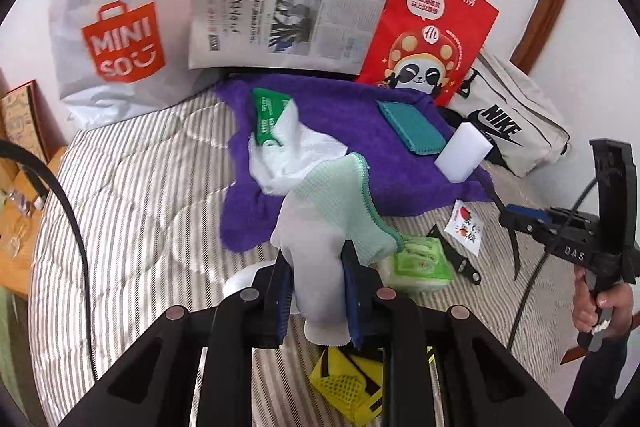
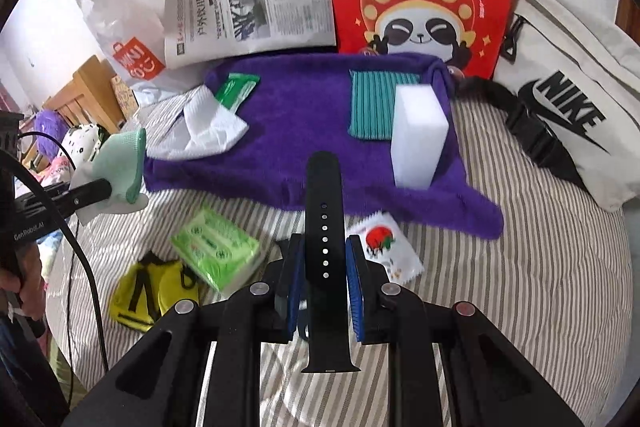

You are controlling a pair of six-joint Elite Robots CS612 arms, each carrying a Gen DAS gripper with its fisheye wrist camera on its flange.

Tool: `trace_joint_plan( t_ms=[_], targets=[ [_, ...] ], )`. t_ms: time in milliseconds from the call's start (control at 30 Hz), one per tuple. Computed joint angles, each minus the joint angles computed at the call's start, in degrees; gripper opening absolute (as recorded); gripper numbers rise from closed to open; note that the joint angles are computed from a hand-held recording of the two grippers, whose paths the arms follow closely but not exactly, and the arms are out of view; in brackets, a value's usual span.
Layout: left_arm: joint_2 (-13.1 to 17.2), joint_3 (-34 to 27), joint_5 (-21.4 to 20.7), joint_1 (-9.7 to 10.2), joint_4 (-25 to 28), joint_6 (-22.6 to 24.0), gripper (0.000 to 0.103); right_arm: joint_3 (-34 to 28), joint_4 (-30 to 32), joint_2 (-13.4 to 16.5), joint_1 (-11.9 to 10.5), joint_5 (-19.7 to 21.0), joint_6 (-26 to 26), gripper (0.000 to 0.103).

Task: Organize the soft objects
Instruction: 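Carry strap onto the teal pad with right tool while left carries glove to towel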

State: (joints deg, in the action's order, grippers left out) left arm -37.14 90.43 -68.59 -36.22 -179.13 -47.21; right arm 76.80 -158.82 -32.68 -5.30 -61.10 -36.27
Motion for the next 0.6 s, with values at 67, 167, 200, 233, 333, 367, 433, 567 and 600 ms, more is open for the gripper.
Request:
trace_joint_plan(
  t_ms=[67, 167, 200, 233, 333, 367, 433, 567, 600],
  targets=[
    [0.09, -0.67, -0.37, 0.23, 0.19, 0.70, 0.021, -0.86, -0.18, 0.28, 0.26, -0.33, 0.61, 0.021],
    [0.21, -1.61, -0.71, 0.64, 0.04, 1.46, 0.021, -2.59, 0.82, 0.80, 0.49, 0.45, 1.43, 0.021],
    [0.26, -1.93, -0.79, 0.80, 0.13, 1.63, 0.021, -3.21, 1.06, 0.99, 0.68, 0.30, 1.78, 0.021],
    [0.29, -2.34, -0.81, 0.96, 0.41, 1.77, 0.021, -3.77, 1.34, 1.16, 0.83, 0.33, 1.95, 0.021],
    [0.41, -3.06, -1.15, 1.38, -0.15, 2.54, 0.021, -5.82, 2.12, 1.89, 1.41, 0.69, 2.01, 0.021],
    [0.47, -3.36, -1.25, 1.52, -0.06, 2.84, 0.021, -6.45, 2.35, 2.12, 1.61, 0.53, 2.10, 0.021],
    [0.61, -4.12, -1.13, 1.82, 0.40, 3.32, 0.021, -8.03, 2.69, 2.77, 2.07, 0.18, 2.45, 0.021],
    [1.04, -5.44, -1.62, 2.53, 1.07, 3.91, 0.021, -11.70, 4.36, 4.33, 2.88, -0.05, 2.50, 0.021],
    [1.22, -5.79, -1.87, 2.76, 1.09, 4.00, 0.021, -12.68, 4.46, 4.81, 3.14, -0.36, 2.41, 0.021]
  ],
)
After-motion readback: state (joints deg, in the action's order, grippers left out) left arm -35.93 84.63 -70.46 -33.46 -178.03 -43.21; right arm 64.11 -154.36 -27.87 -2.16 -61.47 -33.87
